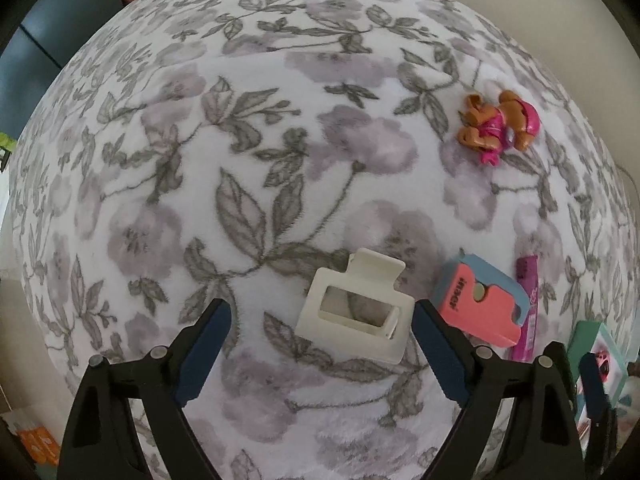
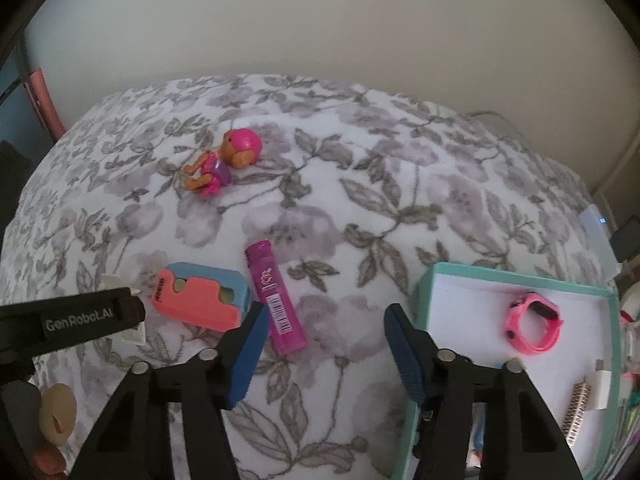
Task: Organize rigid objects
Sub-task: 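Grasp the pink lighter with the right tool while the left tool grasps the white hair clip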
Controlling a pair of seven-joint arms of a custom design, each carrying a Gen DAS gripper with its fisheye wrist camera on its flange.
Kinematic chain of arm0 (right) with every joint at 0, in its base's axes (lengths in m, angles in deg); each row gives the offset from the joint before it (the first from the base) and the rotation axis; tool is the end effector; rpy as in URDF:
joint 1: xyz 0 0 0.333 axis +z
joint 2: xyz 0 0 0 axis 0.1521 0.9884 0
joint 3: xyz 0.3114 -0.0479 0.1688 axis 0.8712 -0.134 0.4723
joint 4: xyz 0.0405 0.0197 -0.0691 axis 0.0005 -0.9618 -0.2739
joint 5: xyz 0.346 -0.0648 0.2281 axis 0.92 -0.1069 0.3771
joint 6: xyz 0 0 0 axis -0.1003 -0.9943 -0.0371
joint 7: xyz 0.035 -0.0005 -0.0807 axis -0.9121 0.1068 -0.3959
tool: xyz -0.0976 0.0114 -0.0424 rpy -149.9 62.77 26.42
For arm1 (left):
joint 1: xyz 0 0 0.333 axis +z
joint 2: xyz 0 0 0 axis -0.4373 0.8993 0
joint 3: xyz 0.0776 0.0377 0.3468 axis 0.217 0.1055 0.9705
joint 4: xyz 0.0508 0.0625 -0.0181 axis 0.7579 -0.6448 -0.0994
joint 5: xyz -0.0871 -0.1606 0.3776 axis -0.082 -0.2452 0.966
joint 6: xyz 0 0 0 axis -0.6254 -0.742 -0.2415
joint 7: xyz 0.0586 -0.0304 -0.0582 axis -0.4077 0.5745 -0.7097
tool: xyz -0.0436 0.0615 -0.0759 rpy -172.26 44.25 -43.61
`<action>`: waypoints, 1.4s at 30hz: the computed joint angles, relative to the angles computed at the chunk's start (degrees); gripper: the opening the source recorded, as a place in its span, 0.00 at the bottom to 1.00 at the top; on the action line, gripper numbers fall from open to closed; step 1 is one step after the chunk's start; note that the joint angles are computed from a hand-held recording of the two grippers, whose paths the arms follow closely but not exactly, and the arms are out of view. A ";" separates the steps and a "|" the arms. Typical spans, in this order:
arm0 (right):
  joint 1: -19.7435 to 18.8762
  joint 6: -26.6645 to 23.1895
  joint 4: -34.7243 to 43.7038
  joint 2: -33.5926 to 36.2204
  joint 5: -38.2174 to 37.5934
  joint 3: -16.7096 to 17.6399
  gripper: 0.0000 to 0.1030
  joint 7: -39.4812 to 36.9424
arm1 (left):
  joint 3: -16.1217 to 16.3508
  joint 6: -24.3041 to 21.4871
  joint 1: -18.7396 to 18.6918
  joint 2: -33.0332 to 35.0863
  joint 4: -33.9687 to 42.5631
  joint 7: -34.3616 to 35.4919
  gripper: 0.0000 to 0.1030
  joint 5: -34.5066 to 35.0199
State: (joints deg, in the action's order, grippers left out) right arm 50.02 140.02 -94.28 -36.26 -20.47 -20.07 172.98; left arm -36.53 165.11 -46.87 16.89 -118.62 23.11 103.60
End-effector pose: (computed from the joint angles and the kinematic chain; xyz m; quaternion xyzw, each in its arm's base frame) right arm 0.5562 0.4601 0.3632 -0.6456 0.7187 -0.2015 0.1612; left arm 0.6379 -0.3783 0.3520 -0.7903 0.6082 -0.0483 0.0563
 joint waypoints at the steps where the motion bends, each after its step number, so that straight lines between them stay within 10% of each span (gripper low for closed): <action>1: -0.42 0.33 0.21 0.44 0.68 0.33 0.56 -0.76 | 0.04 0.33 0.21 -0.07 -0.28 0.16 0.89 -0.07; 42: 0.96 4.46 4.66 6.04 9.01 -2.70 0.46 -9.99 | 2.10 2.76 2.55 3.35 0.67 1.72 0.89 2.22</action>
